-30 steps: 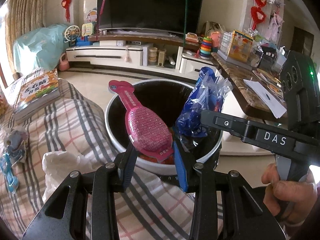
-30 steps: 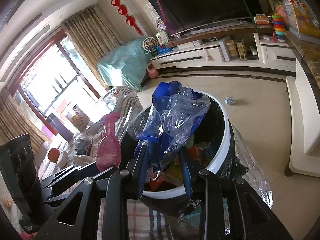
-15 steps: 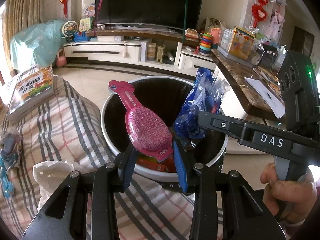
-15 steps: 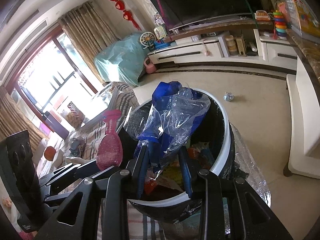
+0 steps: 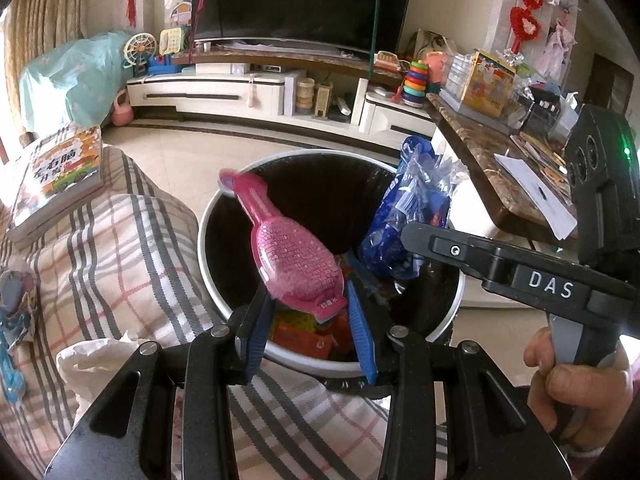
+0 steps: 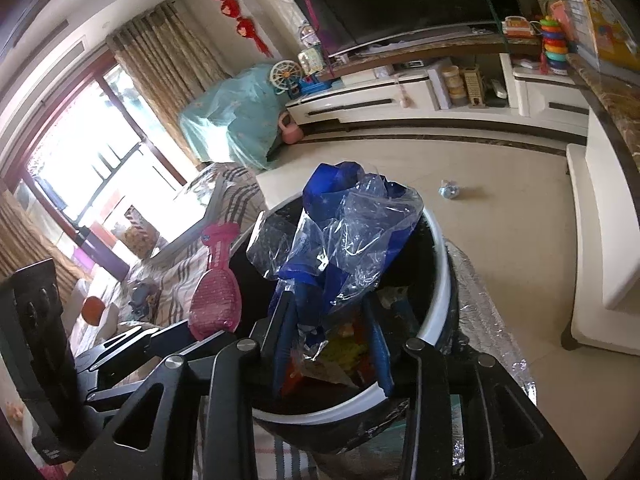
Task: Collect trash
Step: 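Open both tools to drop the brush and bag into the bin, then move both tools back toward the blue toothbrush and white plastic bag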
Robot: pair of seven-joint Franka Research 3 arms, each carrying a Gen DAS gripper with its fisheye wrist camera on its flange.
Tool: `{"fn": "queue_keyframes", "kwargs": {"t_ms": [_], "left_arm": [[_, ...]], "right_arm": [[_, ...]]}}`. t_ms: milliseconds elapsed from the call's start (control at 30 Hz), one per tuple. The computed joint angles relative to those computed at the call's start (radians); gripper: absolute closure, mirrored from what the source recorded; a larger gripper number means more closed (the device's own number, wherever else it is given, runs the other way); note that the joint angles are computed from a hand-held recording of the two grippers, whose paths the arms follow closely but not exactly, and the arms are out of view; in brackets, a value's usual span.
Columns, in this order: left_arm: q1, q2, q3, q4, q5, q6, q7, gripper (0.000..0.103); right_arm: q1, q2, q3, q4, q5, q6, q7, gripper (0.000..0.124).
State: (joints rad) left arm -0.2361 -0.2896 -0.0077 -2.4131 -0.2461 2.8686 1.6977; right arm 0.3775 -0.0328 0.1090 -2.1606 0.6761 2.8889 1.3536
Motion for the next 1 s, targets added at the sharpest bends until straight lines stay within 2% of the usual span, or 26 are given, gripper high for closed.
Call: {"fn": "queue_keyframes", "kwargs": {"t_ms": [100,167,267,400,733,1000], "left_arm": [[0.006,-0.010,-0.006,-0.012,0.006,0.012,-0.014,0.050],[0.003,-0.019,-0.004,-0.025,0.010,0.025,-0.022,0.048],[-0.007,-0.040,0.009,-0.046,0.005,0.034,-0.028,0.048],[-0.020,-0.091,0.030,-0.095,0.001,0.054,-0.042,0.047],[-0.024,-0.239,0.081,-0.230,0.048,0.049,-0.095,0.045],[0.031,-0.380,0.112,-0.345,0.100,0.013,-0.159,0.045]], "right_arm": [[-0.001,-0.006,-0.001,-0.008,-0.002,0.005,0.015,0.073],[0.001,-0.014,-0.001,-0.018,0.009,0.019,0.011,0.063],[0.005,-0.021,-0.003,-0.025,0.020,0.032,0.005,0.058],[0.012,-0.035,-0.005,-0.038,0.033,0.050,0.003,0.054],[0.053,-0.068,0.008,-0.082,0.048,0.085,0.001,0.046],[0.099,-0.074,0.022,-0.092,0.057,0.084,0.005,0.046]]}}
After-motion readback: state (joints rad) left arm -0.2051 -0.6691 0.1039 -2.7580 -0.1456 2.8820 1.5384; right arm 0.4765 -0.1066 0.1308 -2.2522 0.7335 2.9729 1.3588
